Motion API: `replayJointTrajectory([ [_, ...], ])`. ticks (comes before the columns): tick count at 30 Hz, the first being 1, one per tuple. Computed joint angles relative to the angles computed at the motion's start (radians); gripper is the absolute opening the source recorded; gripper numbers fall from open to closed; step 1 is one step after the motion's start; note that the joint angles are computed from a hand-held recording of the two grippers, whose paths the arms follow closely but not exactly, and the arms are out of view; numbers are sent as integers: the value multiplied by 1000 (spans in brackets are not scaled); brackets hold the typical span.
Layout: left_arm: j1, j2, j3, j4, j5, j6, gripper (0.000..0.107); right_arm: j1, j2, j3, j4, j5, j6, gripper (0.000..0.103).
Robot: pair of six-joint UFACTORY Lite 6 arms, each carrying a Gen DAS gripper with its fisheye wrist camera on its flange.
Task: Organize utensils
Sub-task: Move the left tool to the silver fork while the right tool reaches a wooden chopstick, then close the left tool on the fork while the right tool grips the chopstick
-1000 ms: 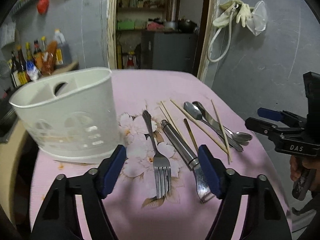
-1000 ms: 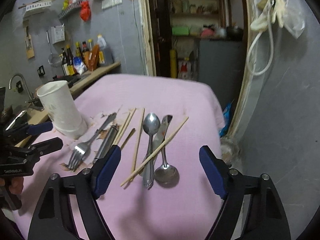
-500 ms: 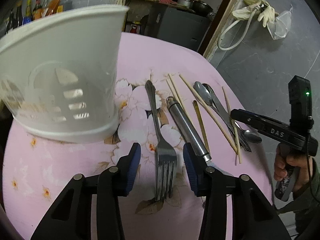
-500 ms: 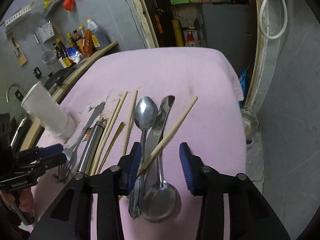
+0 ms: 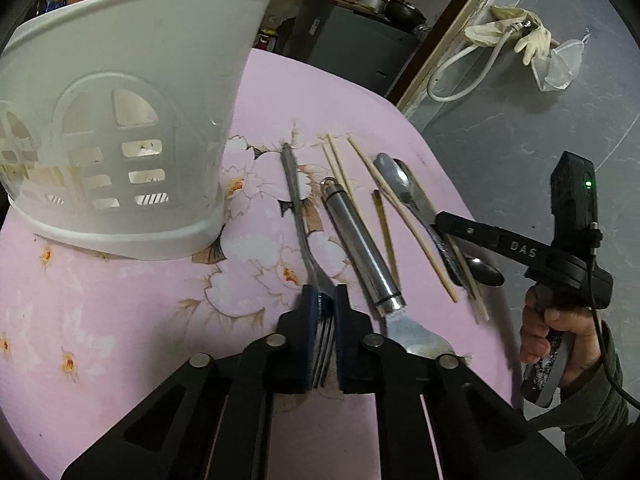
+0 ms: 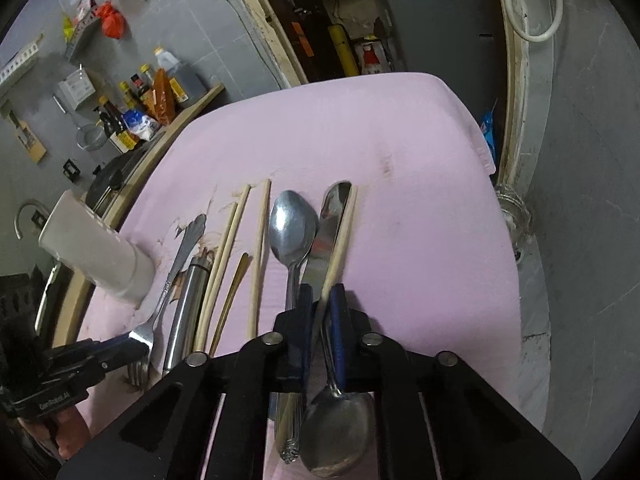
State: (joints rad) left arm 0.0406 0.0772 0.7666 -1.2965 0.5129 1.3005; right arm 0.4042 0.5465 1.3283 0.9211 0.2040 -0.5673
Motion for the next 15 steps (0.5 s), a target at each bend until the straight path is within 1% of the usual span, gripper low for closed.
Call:
replayJointTrajectory([
  [2, -20, -20, -18, -14, -12, 1, 2, 11, -10, -11, -25, -5, 28, 7],
  [8, 35, -127, -116, 11, 54, -1, 1, 72, -78, -87, -133, -35, 128, 6],
  [11, 95, -206, -181, 37, 107, 6, 1, 105, -132, -156, -96, -58, 102, 6],
  [12, 103, -226, -196, 44, 119, 2, 1, 115, -152, -181, -65, -65, 74, 5],
  [13, 129, -251, -217, 58, 142, 2, 1, 129, -183, -218, 8, -77, 5, 4],
  [15, 172, -297, -257, 83, 180, -3, 1, 162, -230, -273, 39, -99, -20, 4],
])
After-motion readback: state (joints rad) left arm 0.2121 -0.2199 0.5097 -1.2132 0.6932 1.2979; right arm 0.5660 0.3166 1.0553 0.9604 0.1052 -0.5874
